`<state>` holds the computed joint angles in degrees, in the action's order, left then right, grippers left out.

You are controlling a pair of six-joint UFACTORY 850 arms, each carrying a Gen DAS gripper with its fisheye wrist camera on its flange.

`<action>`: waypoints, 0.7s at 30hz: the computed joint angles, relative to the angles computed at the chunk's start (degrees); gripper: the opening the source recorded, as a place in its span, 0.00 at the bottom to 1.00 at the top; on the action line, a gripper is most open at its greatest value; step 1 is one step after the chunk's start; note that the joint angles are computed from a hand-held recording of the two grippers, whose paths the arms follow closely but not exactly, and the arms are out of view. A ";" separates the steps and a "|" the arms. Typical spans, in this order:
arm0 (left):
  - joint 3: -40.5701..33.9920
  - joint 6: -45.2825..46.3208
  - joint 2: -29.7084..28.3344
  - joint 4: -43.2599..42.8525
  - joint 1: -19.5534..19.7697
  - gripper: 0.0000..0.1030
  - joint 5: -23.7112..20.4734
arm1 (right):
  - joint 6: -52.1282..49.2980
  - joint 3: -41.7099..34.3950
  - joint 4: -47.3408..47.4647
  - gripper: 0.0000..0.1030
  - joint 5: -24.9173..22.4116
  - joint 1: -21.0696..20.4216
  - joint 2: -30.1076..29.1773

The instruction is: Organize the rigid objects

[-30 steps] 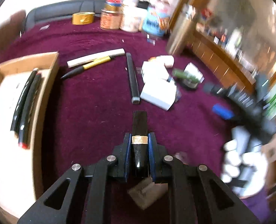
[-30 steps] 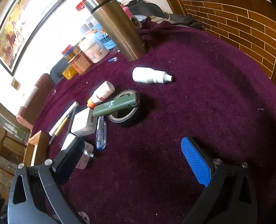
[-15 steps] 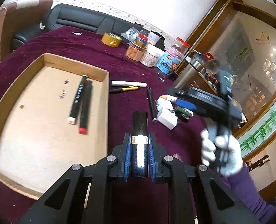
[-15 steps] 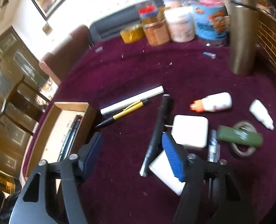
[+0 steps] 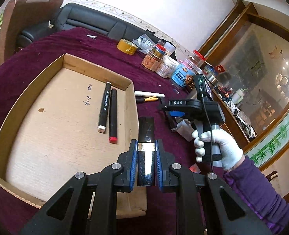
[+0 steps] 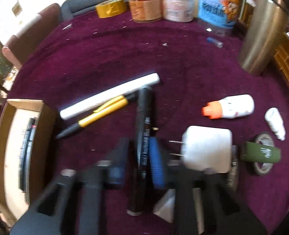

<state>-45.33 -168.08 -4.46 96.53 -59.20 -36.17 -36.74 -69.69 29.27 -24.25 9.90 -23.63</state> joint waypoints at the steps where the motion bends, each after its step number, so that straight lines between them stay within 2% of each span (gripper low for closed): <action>1: 0.32 -0.33 0.22 0.00 -0.16 0.14 -0.22 | -2.43 0.05 3.21 0.13 -1.05 -0.88 0.10; 4: 1.15 -0.64 1.01 -0.65 -0.64 0.14 -1.03 | -8.45 1.48 11.76 0.13 -3.48 -3.30 1.48; 8: 2.17 -0.25 2.46 -2.66 -1.04 0.14 -1.77 | -19.31 4.37 24.07 0.14 -11.74 -7.16 4.93; 11: 2.19 4.11 3.53 -6.39 -0.34 0.14 -2.15 | -23.07 5.80 28.33 0.14 -18.11 -7.78 7.13; 15: 2.12 8.98 4.45 -10.34 3.26 0.14 0.04 | -24.25 6.66 30.86 0.14 -25.05 -5.77 8.16; 21: 1.51 14.58 3.74 -13.32 11.56 0.14 7.05 | -21.34 5.69 32.18 0.14 -27.90 0.66 5.90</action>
<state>-43.82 -153.50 -0.71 83.21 -47.64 -29.12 -58.08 -64.00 61.45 -52.15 10.56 -17.73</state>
